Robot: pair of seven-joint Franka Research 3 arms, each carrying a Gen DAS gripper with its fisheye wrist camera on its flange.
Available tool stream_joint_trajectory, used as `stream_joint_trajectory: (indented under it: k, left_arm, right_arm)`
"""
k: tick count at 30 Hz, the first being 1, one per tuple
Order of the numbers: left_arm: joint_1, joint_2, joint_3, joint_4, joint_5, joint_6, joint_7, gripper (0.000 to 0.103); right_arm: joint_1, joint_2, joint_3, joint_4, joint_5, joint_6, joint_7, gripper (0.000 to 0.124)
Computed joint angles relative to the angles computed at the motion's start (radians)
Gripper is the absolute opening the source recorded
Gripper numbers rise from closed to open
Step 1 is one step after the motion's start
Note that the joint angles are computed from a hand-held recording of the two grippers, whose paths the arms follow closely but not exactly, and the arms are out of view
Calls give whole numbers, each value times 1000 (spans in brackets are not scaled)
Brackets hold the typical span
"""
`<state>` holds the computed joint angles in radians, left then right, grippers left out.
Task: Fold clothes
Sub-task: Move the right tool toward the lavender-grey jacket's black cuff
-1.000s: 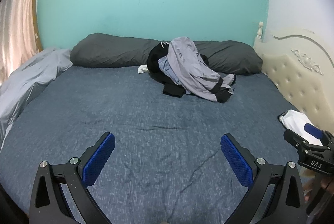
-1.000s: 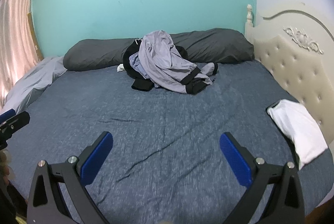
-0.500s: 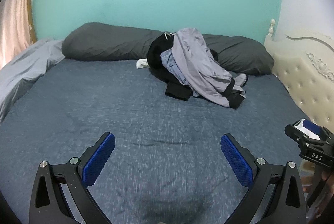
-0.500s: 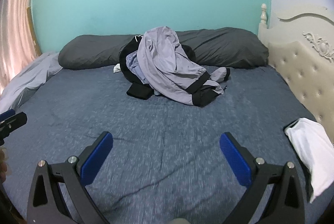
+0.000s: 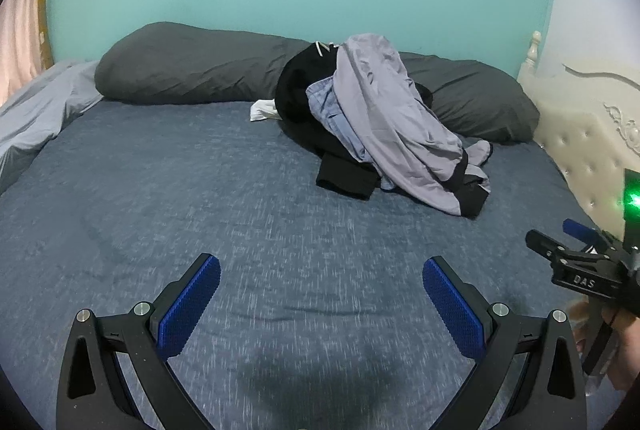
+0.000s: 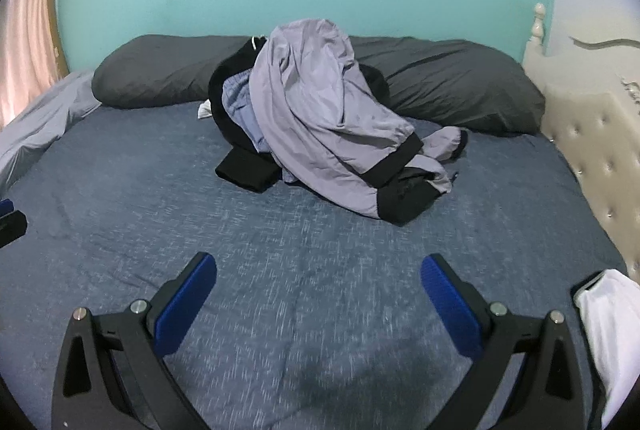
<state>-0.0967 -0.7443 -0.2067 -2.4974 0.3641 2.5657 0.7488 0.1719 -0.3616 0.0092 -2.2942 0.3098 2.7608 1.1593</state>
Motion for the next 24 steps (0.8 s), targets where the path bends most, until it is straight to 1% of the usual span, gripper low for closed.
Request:
stream_joint_trajectory:
  k: [2, 4, 15, 18, 24]
  left_arm:
    - [10, 33, 4, 9, 9, 24, 3, 103]
    - [22, 67, 6, 17, 17, 51, 2, 103]
    - [88, 274, 3, 86, 74, 177, -20, 103]
    - [99, 326, 6, 103, 88, 207, -28, 103]
    - [124, 406, 8, 125, 129, 250, -60, 103]
  right_arm:
    - [-1, 55, -3, 40, 6, -4, 9, 103]
    - [-14, 112, 4, 78, -15, 0, 30, 103]
    - [-33, 374, -8, 268, -73, 12, 54, 103]
    - [-32, 434, -12, 317, -114, 15, 81, 103]
    - [-24, 562, -26, 435, -155, 3, 108, 103]
